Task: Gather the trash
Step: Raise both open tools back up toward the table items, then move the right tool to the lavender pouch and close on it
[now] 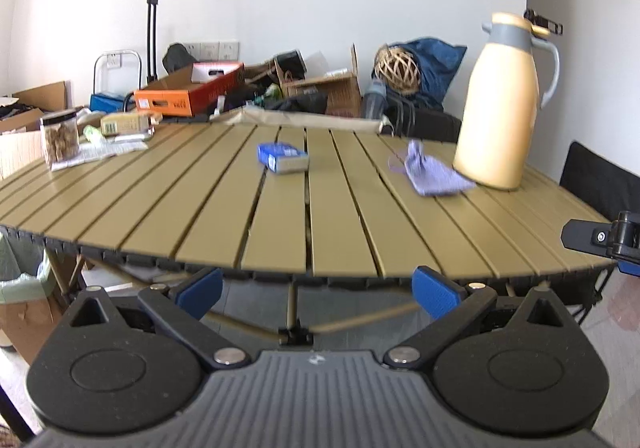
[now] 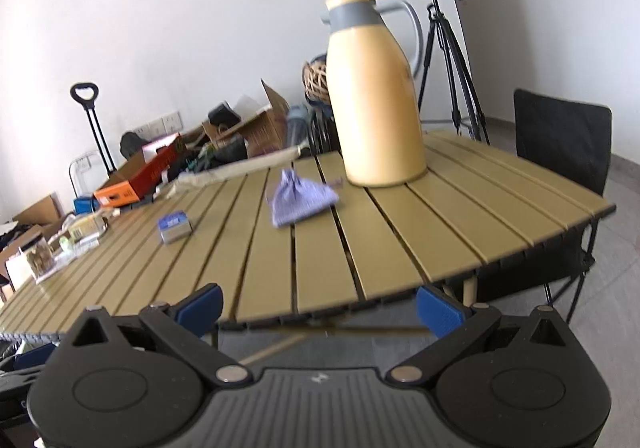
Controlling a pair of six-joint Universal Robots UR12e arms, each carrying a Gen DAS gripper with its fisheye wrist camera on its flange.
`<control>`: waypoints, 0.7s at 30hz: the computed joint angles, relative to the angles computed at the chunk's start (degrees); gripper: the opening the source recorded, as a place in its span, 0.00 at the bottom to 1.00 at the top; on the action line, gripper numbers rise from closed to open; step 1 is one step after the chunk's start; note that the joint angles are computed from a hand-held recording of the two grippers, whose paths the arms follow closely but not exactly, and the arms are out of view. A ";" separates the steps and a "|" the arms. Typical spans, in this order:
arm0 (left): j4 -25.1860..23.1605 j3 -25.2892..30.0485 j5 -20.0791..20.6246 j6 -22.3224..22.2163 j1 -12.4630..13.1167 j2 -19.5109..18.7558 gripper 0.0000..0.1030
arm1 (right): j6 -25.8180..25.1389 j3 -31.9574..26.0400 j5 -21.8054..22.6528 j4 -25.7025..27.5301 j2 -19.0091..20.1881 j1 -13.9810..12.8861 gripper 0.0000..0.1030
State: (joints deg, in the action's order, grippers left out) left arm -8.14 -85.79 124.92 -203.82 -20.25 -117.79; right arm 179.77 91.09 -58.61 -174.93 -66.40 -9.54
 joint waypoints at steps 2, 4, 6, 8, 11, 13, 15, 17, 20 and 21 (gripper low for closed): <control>0.73 0.71 0.22 0.38 0.24 -0.26 1.00 | 0.54 -1.07 -0.04 -0.99 0.58 0.34 1.00; 1.26 1.62 0.37 0.69 0.57 -0.68 1.00 | 1.05 -2.32 -0.19 -1.79 1.25 0.67 1.00; 1.62 2.59 0.45 0.96 0.90 -1.15 1.00 | 1.76 -3.55 -0.30 -2.46 1.97 1.09 1.00; 1.95 3.46 0.46 1.24 1.22 -1.56 1.00 | 2.40 -4.96 -0.44 -2.97 2.84 1.48 1.00; 2.00 4.93 0.32 1.36 1.76 -2.26 1.00 | 2.79 -7.06 -0.75 -3.38 4.11 2.04 1.00; 1.80 6.07 0.12 1.50 2.21 -2.84 1.00 | 2.92 -8.39 -0.98 -3.48 4.94 2.40 1.00; 1.34 7.30 0.06 1.60 2.63 -3.46 1.00 | 2.98 -10.12 -1.36 -3.27 5.95 2.82 1.00; 0.95 8.32 -0.18 1.61 3.06 -4.01 1.00 | 3.02 -11.82 -1.77 -2.85 6.96 3.22 1.00; 0.10 9.98 -0.68 1.34 3.82 -4.85 1.00 | 3.00 -14.70 -2.30 -1.80 8.58 3.78 1.00; -0.20 10.46 -0.92 1.27 4.08 -5.10 1.00 | 2.91 -15.55 -2.48 -1.45 9.05 3.98 1.00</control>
State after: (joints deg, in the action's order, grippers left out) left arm -8.35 -75.33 124.00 -202.56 -16.17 -122.88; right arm 182.68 75.55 -61.09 -176.39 -57.35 -5.57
